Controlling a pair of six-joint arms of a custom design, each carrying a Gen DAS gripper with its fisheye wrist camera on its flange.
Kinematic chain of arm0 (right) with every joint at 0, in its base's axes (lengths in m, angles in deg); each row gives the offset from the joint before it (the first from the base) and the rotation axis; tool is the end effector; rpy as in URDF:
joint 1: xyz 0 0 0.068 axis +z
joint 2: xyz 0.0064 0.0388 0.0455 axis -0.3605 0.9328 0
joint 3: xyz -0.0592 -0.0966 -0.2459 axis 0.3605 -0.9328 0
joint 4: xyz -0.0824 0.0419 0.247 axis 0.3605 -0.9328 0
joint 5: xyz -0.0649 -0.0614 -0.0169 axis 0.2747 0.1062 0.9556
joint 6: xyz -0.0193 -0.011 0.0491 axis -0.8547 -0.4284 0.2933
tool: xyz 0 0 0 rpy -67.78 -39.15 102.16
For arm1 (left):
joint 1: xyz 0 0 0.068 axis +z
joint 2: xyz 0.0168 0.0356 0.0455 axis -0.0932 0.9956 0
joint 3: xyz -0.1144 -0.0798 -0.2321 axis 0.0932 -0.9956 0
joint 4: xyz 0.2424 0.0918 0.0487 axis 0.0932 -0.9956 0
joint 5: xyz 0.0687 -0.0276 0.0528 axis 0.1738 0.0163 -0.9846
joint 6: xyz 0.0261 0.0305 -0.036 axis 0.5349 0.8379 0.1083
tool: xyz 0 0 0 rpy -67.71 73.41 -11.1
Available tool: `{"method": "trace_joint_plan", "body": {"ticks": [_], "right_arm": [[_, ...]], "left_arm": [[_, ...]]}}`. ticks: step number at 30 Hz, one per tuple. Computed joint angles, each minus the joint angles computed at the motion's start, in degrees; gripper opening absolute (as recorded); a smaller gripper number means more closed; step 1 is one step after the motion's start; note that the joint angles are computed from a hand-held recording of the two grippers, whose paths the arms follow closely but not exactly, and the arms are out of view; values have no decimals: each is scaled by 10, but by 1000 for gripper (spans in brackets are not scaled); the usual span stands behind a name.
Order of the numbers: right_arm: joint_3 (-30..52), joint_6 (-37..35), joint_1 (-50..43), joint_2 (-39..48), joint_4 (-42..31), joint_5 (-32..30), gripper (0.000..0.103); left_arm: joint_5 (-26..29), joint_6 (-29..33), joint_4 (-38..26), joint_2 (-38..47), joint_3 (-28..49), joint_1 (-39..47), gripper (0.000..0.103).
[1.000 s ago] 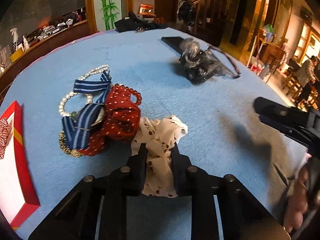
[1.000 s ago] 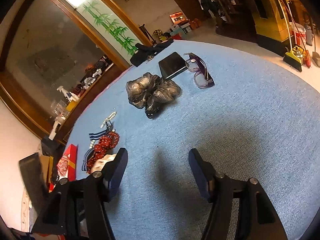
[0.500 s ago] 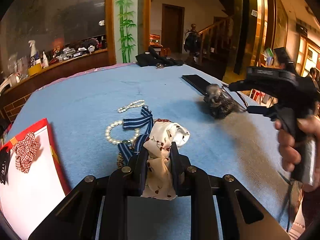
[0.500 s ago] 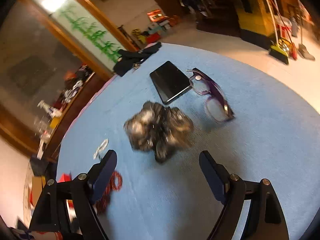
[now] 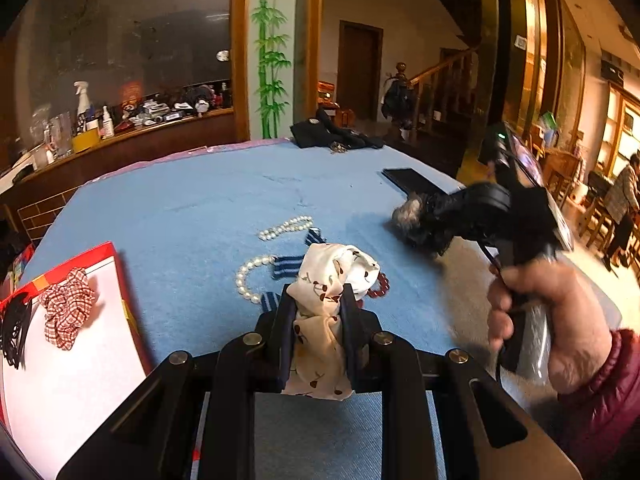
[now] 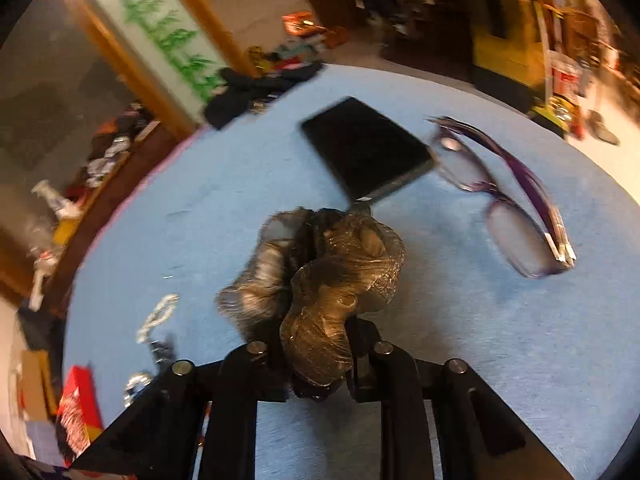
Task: Organize jewelry
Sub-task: 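Grasp the grey sheer scrunchie with the right tool, then hold the cream scrunchie in the left tool while the right tool holds the grey scrunchie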
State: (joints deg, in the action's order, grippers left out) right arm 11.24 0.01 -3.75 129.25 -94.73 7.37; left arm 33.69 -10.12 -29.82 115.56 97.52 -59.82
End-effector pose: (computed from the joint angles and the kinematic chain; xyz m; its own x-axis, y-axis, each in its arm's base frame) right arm 0.1967 0.0534 0.1942 -0.5870 0.6030 -0.5403 0.4610 0.7975 0.3892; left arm 0.1257 -0.1572 0.2259 -0.5308 0.2482 -0.8103 0.4949 0.8670 -0.0587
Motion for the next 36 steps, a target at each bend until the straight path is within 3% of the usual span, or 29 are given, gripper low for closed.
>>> {"method": "trace_joint_plan", "body": {"ticks": [6,14,31,36], "right_arm": [[-35,-43,64,-94,51,2,16],[7,-124,288,-42,120,109,16],[9,-156,327,-28,140,115,17],[14,-164,325,-17,139,114,17]], "left_arm": [[-29,-7,5,-22,-4,19,19],[-23,-41,-4,-10,-3,95,19],[-112,-26,19,-1,-19,71,19],[-112,-30,15,7,-16,80,19]]}}
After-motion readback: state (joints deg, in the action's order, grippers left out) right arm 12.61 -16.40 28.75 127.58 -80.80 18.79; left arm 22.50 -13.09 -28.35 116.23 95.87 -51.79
